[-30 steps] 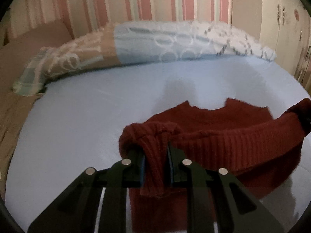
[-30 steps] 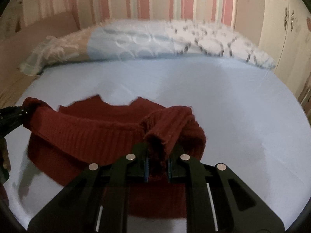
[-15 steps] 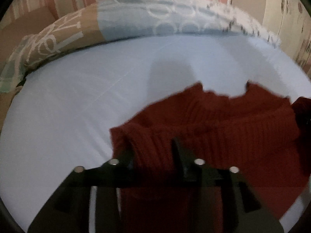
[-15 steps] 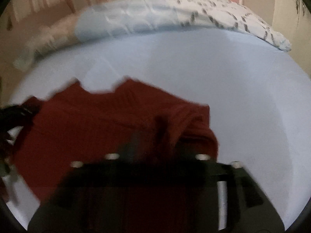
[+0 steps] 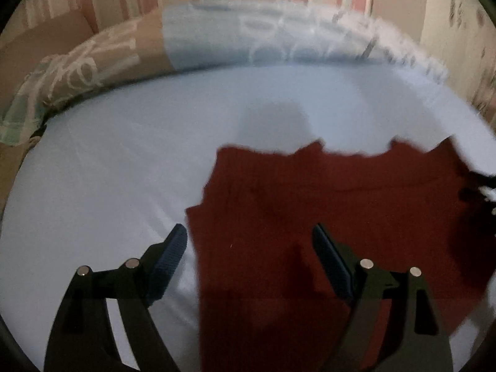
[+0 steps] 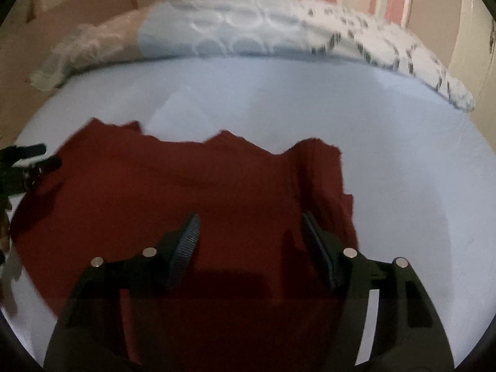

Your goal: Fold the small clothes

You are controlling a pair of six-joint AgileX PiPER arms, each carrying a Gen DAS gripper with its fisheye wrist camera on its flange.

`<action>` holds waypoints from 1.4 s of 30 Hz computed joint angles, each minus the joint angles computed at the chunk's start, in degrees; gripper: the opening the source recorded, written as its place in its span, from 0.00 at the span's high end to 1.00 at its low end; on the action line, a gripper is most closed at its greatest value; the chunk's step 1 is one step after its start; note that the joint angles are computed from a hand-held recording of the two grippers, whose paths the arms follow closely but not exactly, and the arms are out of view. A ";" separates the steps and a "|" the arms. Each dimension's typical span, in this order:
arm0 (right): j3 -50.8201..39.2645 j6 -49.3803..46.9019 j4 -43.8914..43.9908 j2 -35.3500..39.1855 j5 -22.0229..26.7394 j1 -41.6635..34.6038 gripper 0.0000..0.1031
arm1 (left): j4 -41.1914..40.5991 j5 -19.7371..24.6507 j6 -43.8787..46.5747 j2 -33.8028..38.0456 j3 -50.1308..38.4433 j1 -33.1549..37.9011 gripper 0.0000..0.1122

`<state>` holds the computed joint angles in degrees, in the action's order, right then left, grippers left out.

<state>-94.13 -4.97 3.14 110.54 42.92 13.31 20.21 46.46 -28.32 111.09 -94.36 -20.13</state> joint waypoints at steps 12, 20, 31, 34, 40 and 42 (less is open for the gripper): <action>-29.70 5.54 21.12 19.46 21.79 -12.40 0.40 | -2.76 1.42 -0.19 0.45 0.58 2.99 0.26; 13.84 2.48 1.61 -15.89 -5.03 -1.44 0.08 | 9.77 -0.98 -14.08 -14.77 16.89 -6.92 0.25; 40.62 31.20 -20.49 -32.21 -11.45 7.13 0.03 | 10.01 0.40 -29.41 -18.84 26.46 -18.41 0.21; 43.35 33.06 -19.38 -34.99 -11.96 4.18 0.03 | 11.16 1.77 -32.17 -17.71 25.78 -20.39 0.21; 43.06 20.91 -3.35 -33.66 -9.03 -6.15 0.03 | 10.80 3.48 -32.03 -15.95 22.80 -22.90 0.21; 42.96 15.53 3.57 -32.89 -8.63 -8.41 0.03 | 10.06 3.93 -31.40 -15.29 22.02 -23.14 0.21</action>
